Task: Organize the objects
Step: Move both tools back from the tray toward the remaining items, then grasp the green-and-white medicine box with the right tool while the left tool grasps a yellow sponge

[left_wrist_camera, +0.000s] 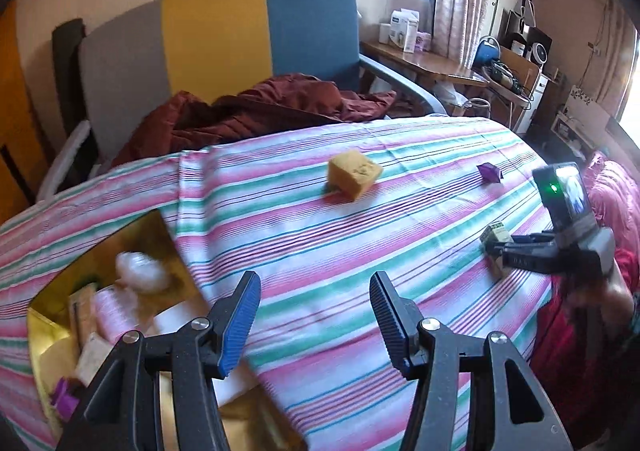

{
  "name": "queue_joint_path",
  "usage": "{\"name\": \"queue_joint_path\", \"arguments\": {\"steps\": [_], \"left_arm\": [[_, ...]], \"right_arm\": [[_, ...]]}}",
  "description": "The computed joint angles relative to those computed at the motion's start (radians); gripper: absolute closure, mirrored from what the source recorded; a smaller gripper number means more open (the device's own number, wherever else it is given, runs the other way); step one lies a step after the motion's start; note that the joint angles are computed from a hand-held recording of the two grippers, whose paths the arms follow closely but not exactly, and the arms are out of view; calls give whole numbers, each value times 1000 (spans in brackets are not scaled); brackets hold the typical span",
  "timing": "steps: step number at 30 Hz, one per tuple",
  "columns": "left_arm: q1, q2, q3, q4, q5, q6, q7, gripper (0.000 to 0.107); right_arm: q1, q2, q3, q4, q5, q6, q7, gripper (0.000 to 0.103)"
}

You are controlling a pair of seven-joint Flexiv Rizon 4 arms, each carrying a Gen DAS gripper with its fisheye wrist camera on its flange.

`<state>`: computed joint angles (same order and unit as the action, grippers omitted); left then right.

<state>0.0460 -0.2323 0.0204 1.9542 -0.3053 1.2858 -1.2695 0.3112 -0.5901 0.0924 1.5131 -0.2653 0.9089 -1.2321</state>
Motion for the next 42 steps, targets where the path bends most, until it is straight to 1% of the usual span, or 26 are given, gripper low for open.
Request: {"name": "queue_joint_path", "arguments": {"steps": [2, 6, 9, 11, 13, 15, 17, 18, 21, 23, 27, 29, 31, 34, 37, 40, 42], "left_arm": [[4, -33, -14, -40, -20, -29, -4, 49], [0, -126, -19, -166, -17, -118, -54, 49], [-10, -198, -13, -265, 2, -174, -100, 49], [-5, -252, -24, -334, -3, -207, -115, 49], [-13, -313, -15, -417, 11, -254, -155, 33], [-20, -376, -6, -506, 39, -292, -179, 28], [-11, -420, -21, -565, 39, -322, -176, 27], [-10, -448, -24, -602, 38, -343, -181, 24], [-3, -521, -33, -704, 21, -400, -223, 23], [2, -561, -47, -755, 2, -409, -247, 22], [-11, -635, -38, -871, 21, -452, -293, 22], [-24, -679, -22, -946, 49, -497, -310, 22], [-28, -701, -14, -979, 70, -518, -326, 24], [-29, -688, -13, -936, 99, -452, -319, 34], [-26, -664, -15, -895, 128, -428, -271, 42], [-20, -633, -17, -845, 123, -410, -257, 46], [-18, -606, -18, -804, 119, -396, -255, 46]], "right_arm": [[-4, 8, 6, 12, 6, 23, -6, 73], [-20, 18, 38, 22, 44, 48, -58, 73], [-23, 24, 56, 28, 66, 50, -99, 73], [-23, 24, 64, 24, 78, 42, -126, 73], [-21, 28, 65, 28, 87, 40, -141, 73], [-20, 18, 62, 16, 93, 37, -152, 73], [-18, 18, 58, 14, 97, 28, -155, 73], [-16, 13, 55, 6, 96, 20, -154, 73], [-12, 11, 49, 3, 94, 17, -154, 73], [-13, 11, 50, 3, 96, 15, -157, 72], [-11, 3, 49, -6, 99, -3, -159, 72], [-9, -1, 47, -11, 97, -16, -158, 72], [-7, -4, 46, -14, 95, -26, -160, 72], [1, -8, 38, -17, 81, -40, -157, 72], [4, -11, 38, -21, 75, -45, -158, 72], [-6, -12, 48, -26, 94, -47, -163, 72], [-13, -16, 54, -31, 110, -41, -168, 71]]}}
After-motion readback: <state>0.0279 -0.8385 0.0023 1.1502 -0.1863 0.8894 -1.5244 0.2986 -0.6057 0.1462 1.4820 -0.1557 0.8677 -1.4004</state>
